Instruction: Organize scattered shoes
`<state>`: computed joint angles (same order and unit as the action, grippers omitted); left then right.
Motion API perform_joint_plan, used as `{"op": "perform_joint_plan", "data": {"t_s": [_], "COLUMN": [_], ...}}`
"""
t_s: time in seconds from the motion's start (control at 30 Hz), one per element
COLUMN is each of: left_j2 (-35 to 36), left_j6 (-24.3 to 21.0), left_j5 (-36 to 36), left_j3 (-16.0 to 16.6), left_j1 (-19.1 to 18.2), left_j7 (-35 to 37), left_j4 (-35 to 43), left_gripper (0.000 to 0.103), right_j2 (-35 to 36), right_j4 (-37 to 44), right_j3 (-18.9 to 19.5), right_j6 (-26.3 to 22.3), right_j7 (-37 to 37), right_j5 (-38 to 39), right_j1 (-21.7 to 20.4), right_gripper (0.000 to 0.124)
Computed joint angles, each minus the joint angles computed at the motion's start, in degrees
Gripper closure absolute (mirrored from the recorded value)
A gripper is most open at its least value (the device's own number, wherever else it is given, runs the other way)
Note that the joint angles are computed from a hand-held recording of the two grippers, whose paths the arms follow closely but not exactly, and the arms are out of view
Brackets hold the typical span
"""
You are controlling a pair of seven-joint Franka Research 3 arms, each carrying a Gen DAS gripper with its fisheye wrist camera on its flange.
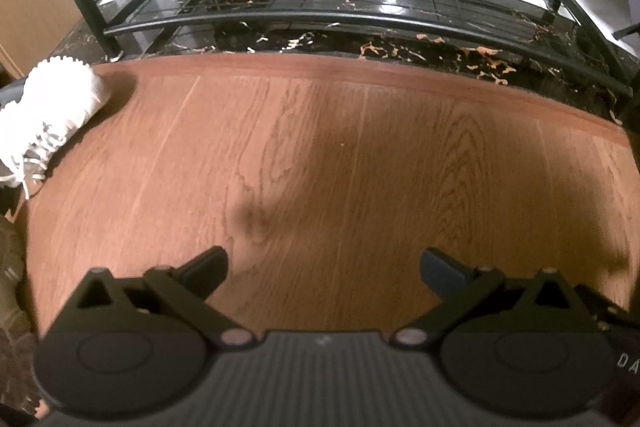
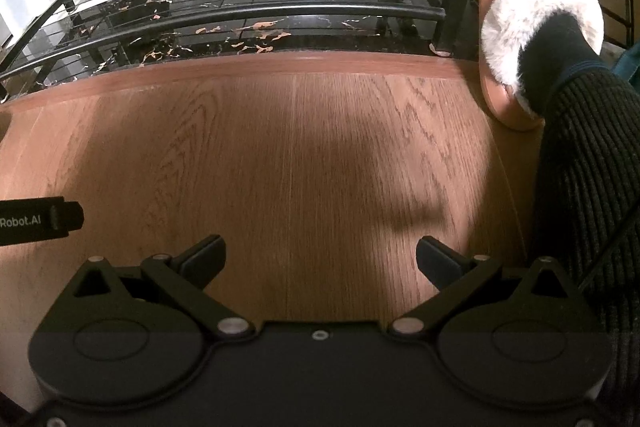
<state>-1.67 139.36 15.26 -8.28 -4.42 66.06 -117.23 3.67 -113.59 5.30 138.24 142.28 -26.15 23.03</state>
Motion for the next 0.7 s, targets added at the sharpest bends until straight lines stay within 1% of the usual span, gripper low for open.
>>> {"op": "perform_joint_plan", "data": {"t_s": [0.07,0.23,0.4,0.47,0.6,0.7], "left_j2": [0.51,-0.2,-0.84,-1.25,-2.34,-2.75], "left_j6": [-0.37,2.23,3.44,4.9,9.01,11.79], "left_j5": [0.99,2.64,4.46,4.58,7.54,8.39], "left_j3": [-0.48,-0.41,-0.5,-0.3,-0.3,-0.14], "left_j1": [-0.4,-0.44,-0.48,-0.28,0.22,0.57], "left_j7": [-2.31,-4.3,-6.05,-6.44,-9.37,-9.89], "left_j4": [0.76,-0.34,-0.98,-1.68,-3.36,-4.2], "left_gripper": [0.001,0.001,0.001,0.001,0.001,0.001], "right_j2": [-0.05,-0.36,-1.05,-1.5,-2.84,-3.74], "right_j4": [-0.12,-0.63,-1.55,-2.13,-3.86,-4.93], "right_j3": [-0.01,0.04,0.08,0.13,0.18,0.38], "right_j6": [0.09,0.58,2.02,3.04,6.65,9.05], "right_j7": [0.12,0.92,2.78,4.11,9.83,13.88], "right_j5": [-0.09,-0.85,-3.05,-4.69,-10.24,-14.48], "right_j1": [0.02,0.07,-0.01,-0.11,-0.72,-1.5], "right_gripper": [0.021,0.021,0.021,0.021,0.021,0.021]}}
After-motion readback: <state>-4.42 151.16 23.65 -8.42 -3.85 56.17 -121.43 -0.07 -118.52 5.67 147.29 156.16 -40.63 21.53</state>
